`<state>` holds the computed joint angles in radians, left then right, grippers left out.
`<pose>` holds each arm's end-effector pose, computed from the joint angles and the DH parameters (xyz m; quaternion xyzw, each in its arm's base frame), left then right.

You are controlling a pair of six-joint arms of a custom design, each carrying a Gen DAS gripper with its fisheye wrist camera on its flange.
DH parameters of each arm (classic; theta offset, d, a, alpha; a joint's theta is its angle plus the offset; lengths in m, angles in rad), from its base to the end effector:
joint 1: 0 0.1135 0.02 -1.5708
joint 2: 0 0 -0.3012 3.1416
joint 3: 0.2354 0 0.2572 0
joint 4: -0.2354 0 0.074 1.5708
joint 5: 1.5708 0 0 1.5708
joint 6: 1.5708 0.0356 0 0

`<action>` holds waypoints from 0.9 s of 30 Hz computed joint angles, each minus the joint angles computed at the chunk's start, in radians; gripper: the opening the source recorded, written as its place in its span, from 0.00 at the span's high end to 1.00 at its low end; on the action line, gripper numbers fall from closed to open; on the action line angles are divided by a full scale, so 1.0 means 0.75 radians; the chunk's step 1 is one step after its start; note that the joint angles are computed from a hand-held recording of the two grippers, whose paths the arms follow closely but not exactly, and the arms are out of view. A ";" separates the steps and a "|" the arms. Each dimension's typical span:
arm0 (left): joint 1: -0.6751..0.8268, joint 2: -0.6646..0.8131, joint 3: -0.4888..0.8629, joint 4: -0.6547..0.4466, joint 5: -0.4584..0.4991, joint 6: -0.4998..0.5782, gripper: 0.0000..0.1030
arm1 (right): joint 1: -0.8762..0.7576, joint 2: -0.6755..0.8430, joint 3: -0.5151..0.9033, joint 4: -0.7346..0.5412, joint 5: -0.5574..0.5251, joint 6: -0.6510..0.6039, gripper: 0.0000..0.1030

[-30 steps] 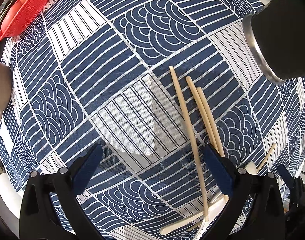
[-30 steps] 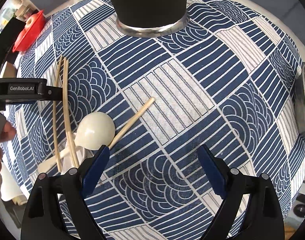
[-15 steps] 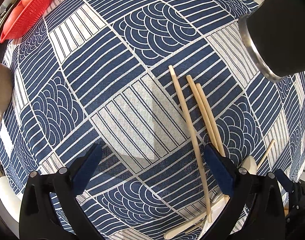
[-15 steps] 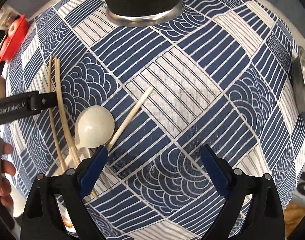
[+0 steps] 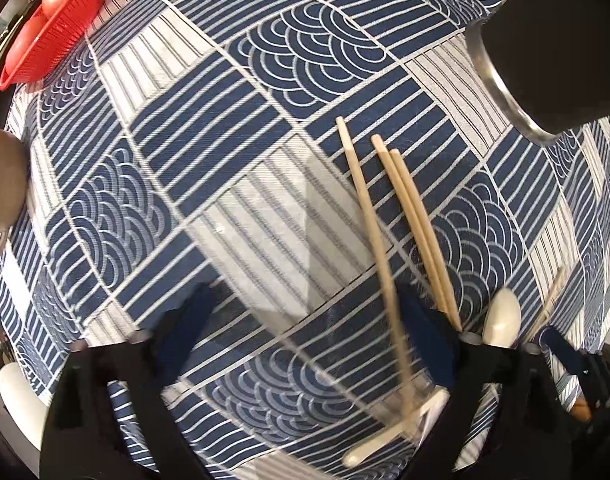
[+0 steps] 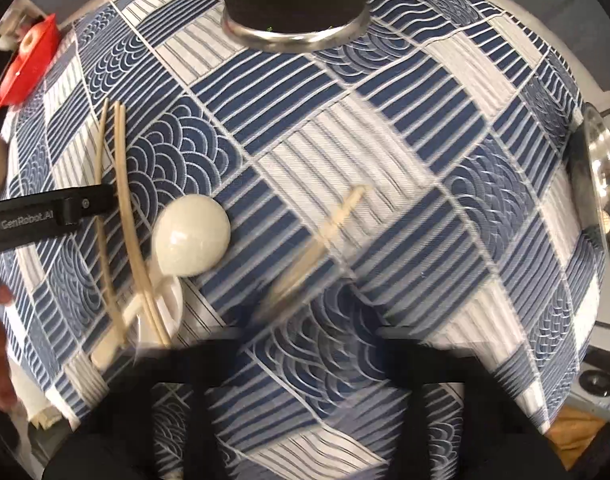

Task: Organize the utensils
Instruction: 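Grasp a wooden chopstick with the right gripper while the left gripper grasps another chopstick, then lift both chopsticks upright and carry them over the black holder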

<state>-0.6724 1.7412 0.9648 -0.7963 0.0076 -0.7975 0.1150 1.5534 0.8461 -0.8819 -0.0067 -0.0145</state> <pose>0.2278 -0.1817 0.1683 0.0625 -0.9980 0.0022 0.0033 0.2402 0.0280 0.1882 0.0647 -0.9979 -0.0029 0.0094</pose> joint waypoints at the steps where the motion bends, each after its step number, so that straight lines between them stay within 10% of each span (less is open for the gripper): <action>1: 0.007 -0.037 -0.016 -0.013 -0.003 0.008 0.45 | -0.069 0.003 0.008 -0.020 -0.013 -0.055 0.96; 3: 0.037 -0.118 -0.083 -0.020 0.031 0.051 0.94 | -0.128 -0.042 -0.022 -0.003 0.114 -0.107 0.96; 17: 0.293 -0.530 -0.407 -0.127 0.201 0.216 0.95 | -0.543 -0.118 0.268 -0.166 -0.047 -0.432 0.96; 27: 0.379 -0.628 -0.158 -0.440 0.079 0.357 0.95 | -0.534 -0.202 0.471 -0.221 -0.312 -0.403 0.96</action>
<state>-0.3879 1.2700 0.8465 -1.1266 0.0672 -0.5301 -0.2853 1.4021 1.1993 -1.0473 -0.2409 -0.3170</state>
